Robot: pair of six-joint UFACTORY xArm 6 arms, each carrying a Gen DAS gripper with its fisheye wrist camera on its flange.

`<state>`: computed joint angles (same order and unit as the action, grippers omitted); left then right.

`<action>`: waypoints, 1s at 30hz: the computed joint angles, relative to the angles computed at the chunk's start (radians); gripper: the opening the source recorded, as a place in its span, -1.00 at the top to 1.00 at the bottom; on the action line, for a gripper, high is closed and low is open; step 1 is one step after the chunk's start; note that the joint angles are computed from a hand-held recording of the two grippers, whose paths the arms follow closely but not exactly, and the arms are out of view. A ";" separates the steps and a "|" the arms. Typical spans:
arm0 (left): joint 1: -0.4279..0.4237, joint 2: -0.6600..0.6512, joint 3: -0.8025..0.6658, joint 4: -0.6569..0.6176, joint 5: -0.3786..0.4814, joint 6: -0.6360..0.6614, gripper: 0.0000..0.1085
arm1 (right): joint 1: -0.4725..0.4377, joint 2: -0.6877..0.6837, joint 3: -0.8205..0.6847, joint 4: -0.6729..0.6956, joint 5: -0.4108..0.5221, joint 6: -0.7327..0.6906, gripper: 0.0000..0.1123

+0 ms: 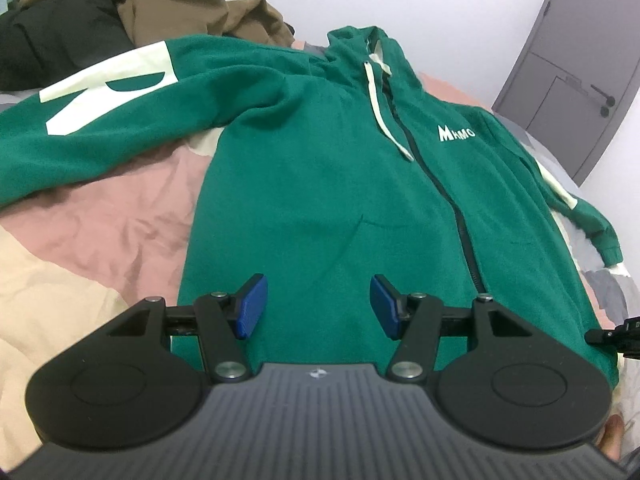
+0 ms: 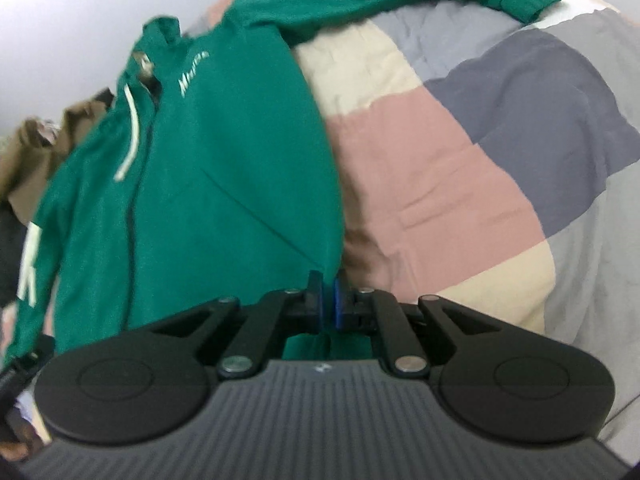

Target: Fold large clothes

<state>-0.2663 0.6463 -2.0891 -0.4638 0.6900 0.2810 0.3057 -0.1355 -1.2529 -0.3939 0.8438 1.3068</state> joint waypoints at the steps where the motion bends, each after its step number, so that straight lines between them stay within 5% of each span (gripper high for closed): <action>1: 0.000 0.013 -0.017 0.010 0.011 -0.011 -0.15 | 0.002 0.008 -0.007 -0.005 0.006 -0.003 0.85; 5: 0.000 0.058 -0.078 0.061 0.062 -0.051 -0.15 | 0.001 -0.006 0.012 -0.036 -0.016 0.036 0.77; 10: -0.003 0.064 -0.080 0.074 0.065 -0.054 -0.15 | 0.013 -0.062 0.035 -0.146 0.013 0.156 0.11; 14: 0.001 0.051 -0.059 0.032 0.039 -0.041 -0.15 | -0.039 -0.111 0.078 -0.126 -0.062 0.159 0.05; 16: 0.001 0.038 -0.042 0.019 0.018 -0.039 -0.15 | -0.076 -0.123 0.088 -0.128 -0.077 0.147 -0.24; 30: -0.030 0.073 -0.078 0.042 -0.093 -0.066 -0.16 | -0.423 -0.005 0.069 -0.482 -0.207 -0.158 -0.22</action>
<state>-0.2959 0.7192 -2.1667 -0.4221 0.5971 0.2152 -0.1177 -0.1409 -1.1841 -0.8760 0.6364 1.1490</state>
